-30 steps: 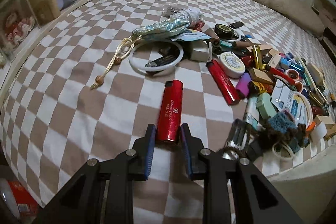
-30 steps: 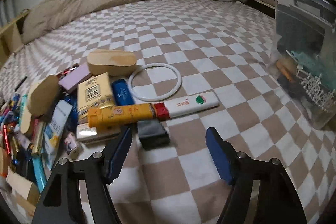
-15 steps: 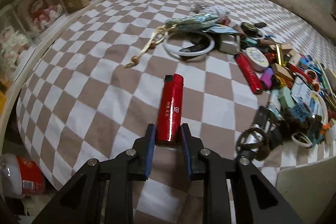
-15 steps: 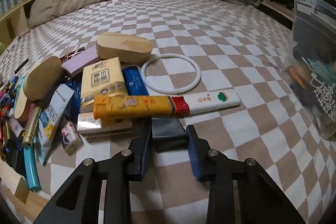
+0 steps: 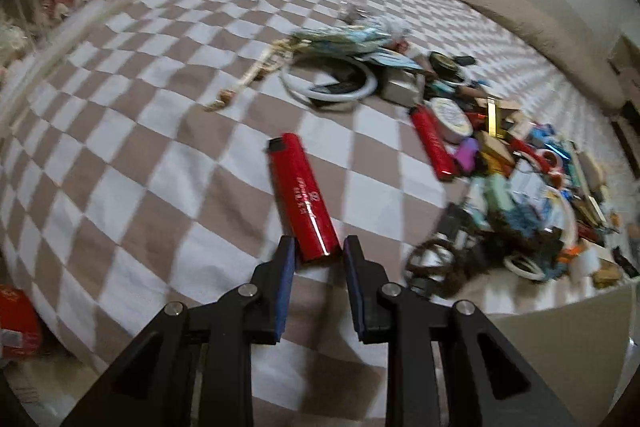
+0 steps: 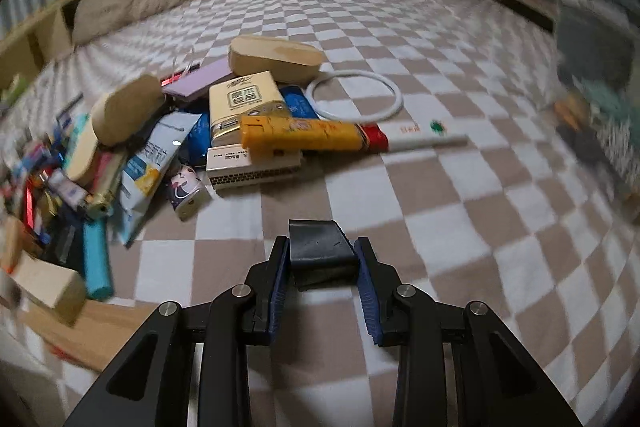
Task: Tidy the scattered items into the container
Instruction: 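Align the left gripper across the red lighter and close on it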
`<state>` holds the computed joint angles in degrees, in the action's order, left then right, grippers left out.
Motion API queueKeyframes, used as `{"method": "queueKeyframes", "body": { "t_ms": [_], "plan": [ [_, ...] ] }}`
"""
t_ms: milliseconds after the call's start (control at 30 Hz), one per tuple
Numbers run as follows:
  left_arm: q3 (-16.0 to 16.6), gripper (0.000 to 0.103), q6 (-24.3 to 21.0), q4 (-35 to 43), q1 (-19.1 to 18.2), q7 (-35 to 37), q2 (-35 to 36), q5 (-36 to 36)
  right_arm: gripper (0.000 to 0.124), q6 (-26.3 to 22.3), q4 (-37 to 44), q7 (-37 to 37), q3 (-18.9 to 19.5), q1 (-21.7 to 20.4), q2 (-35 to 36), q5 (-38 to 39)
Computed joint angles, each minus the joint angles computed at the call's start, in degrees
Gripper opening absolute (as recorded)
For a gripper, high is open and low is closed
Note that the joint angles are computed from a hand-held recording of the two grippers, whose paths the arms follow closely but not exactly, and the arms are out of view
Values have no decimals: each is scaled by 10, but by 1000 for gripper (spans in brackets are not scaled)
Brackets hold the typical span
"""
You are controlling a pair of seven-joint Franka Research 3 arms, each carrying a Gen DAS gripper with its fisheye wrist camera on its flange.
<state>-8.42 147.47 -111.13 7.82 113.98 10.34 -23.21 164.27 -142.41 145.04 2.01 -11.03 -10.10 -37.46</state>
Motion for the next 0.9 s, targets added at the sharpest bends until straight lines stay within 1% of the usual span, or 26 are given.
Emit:
{"method": "queueKeyframes", "body": {
  "t_ms": [100,167,233,267,300,367,400,467,500,533,567,600,633,700,733,800,833,900],
  "plan": [
    [-12,26,-38,10,10,44,0,-55,33,14,-22,-19,-9,8,-18,44],
    [-12,34,-56,18,9,59,4,-71,33,13,-33,-47,-10,14,-29,81],
    [-16,52,-73,26,9,86,7,-95,33,12,-43,-67,-4,16,-41,111],
    [-17,55,-83,29,11,98,6,-108,33,12,-48,-77,-3,17,-46,127],
    [-18,56,-96,35,12,112,9,-123,33,14,-55,-87,-2,18,-52,142],
    [-18,56,-110,51,12,126,16,-143,34,19,-62,-101,4,14,-57,166],
    [-19,57,-124,65,16,134,23,-163,34,23,-64,-102,9,9,-57,173],
    [-18,61,-154,98,24,136,41,-190,34,29,-66,-104,19,0,-55,184],
    [-17,68,-164,116,28,133,51,-195,34,31,-67,-105,23,-4,-55,186],
    [-16,70,-166,124,30,132,55,-194,34,32,-67,-105,28,-8,-54,188],
    [-14,72,-159,131,29,133,57,-184,34,33,-67,-103,33,-13,-53,186],
    [-11,76,-136,130,23,138,55,-159,34,32,-67,-100,38,-17,-53,183],
    [-10,82,-109,122,19,149,50,-138,34,33,-67,-100,39,-18,-54,185],
    [-13,89,-72,106,18,185,42,-116,34,32,-67,-89,49,-24,-53,180],
    [-15,91,-64,102,19,205,40,-108,34,33,-67,-83,52,-27,-54,176],
    [-19,96,-75,106,21,247,46,-85,34,36,-69,-56,69,-44,-55,149],
    [-19,96,-73,106,19,256,48,-73,34,34,-68,-43,79,-53,-56,131],
    [-16,97,-44,102,9,270,55,-29,34,26,-65,-27,86,-59,-56,103]
  ]
}}
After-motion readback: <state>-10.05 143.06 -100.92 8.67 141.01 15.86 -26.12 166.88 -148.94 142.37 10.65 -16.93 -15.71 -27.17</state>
